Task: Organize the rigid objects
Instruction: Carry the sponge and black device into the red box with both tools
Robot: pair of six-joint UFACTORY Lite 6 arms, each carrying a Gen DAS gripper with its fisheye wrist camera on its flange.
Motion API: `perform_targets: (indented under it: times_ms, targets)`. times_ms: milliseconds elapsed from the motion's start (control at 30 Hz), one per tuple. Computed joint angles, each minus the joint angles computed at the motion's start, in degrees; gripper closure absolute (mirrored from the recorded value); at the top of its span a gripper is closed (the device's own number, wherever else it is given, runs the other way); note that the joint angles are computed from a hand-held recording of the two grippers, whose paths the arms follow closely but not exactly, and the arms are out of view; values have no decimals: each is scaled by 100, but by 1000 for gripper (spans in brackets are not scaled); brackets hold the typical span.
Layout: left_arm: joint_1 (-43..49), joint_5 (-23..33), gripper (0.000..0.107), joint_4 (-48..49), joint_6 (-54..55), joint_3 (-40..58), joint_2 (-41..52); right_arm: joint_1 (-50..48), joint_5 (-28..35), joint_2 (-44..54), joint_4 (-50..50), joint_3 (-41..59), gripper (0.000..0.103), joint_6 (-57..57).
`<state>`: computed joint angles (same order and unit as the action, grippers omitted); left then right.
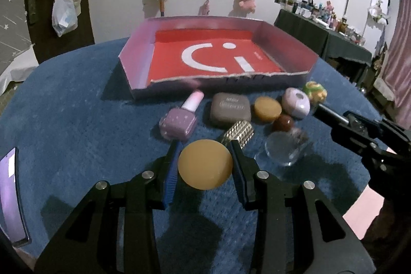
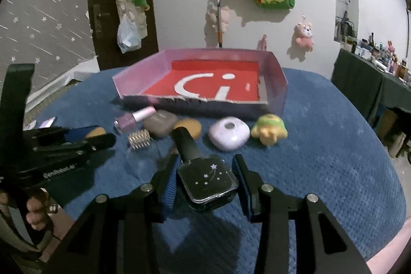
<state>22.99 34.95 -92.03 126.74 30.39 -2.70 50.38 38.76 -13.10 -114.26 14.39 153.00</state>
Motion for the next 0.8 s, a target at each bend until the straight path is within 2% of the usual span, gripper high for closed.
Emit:
perform_targets:
  times_ms: [133, 400, 567, 800]
  targets:
    - [-200, -60, 72, 130, -405, 376, 18, -143, -107, -100, 73, 269, 59, -413]
    - [-860, -348, 72, 351, -1306, 1471, 404, -976, -834, 130, -147, 1281, 59, -1309]
    - [-1303, -645, 72, 580, -2008, 2485, 1075, -1787, -1619, 545, -743, 2021, 59, -1234]
    - [-1605, -805, 72, 1598, -3529, 4106, 2350, -2481, -2278, 1728, -524, 3441, 59, -1865]
